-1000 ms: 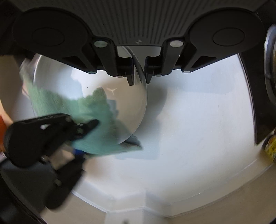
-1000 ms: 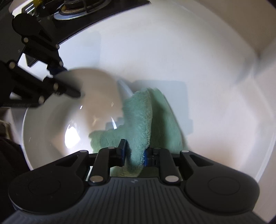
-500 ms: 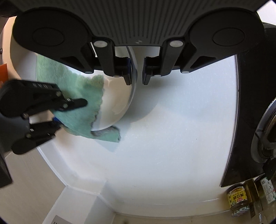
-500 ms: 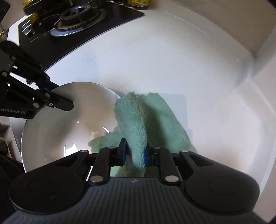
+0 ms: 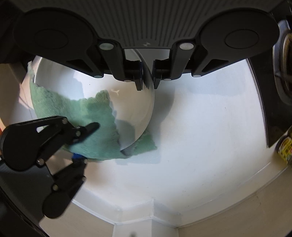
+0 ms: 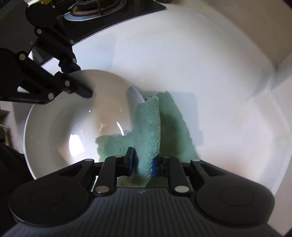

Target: Clean bowl

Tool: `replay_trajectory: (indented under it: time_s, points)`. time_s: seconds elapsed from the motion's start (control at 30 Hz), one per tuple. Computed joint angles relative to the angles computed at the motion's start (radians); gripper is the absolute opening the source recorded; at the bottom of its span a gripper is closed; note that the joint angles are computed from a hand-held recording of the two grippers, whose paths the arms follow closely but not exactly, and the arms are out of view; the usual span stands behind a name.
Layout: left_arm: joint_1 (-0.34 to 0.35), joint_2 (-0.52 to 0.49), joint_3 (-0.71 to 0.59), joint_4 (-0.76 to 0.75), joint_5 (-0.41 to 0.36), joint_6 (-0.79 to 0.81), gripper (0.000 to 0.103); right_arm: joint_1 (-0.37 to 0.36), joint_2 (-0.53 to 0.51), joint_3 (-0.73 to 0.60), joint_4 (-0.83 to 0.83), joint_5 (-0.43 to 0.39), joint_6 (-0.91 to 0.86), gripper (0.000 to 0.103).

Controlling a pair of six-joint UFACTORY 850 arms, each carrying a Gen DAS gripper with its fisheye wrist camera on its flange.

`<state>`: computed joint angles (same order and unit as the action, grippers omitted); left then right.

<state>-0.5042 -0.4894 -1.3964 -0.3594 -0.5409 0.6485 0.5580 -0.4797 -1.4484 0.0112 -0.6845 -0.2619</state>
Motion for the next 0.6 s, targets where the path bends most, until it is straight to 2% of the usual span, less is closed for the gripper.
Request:
replay_trajectory:
  time_s: [0.13, 0.17, 0.23, 0.33, 0.4, 0.43, 0.53, 0.6]
  points:
    - [0.013, 0.008, 0.019, -0.063, 0.029, -0.029, 0.009, -0.010, 0.006, 0.007, 0.036, 0.010, -0.010, 0.015]
    - [0.009, 0.017, 0.032, -0.054, 0.042, -0.078, 0.015, -0.019, 0.017, 0.022, 0.065, 0.016, -0.007, 0.014]
    - [-0.004, 0.041, 0.064, 0.018, 0.071, -0.225, 0.020, -0.028, 0.034, 0.050, 0.097, 0.037, 0.010, 0.013]
    - [-0.013, 0.076, 0.111, 0.071, 0.089, -0.377, 0.021, -0.031, 0.048, 0.080, 0.131, 0.079, 0.066, 0.012]
    - [-0.016, 0.089, 0.129, 0.064, 0.099, -0.399, 0.021, -0.034, 0.067, 0.108, 0.137, 0.103, 0.096, 0.012]
    - [-0.016, 0.095, 0.138, 0.047, 0.104, -0.397, 0.020, -0.032, 0.074, 0.119, 0.133, 0.112, 0.108, 0.012]
    - [-0.012, 0.094, 0.141, -0.016, 0.105, -0.328, 0.005, -0.027, 0.085, 0.140, 0.129, 0.115, 0.084, 0.013]
    - [-0.014, 0.085, 0.124, -0.021, 0.089, -0.277, 0.006, -0.029, 0.086, 0.135, 0.152, 0.083, 0.020, 0.015]
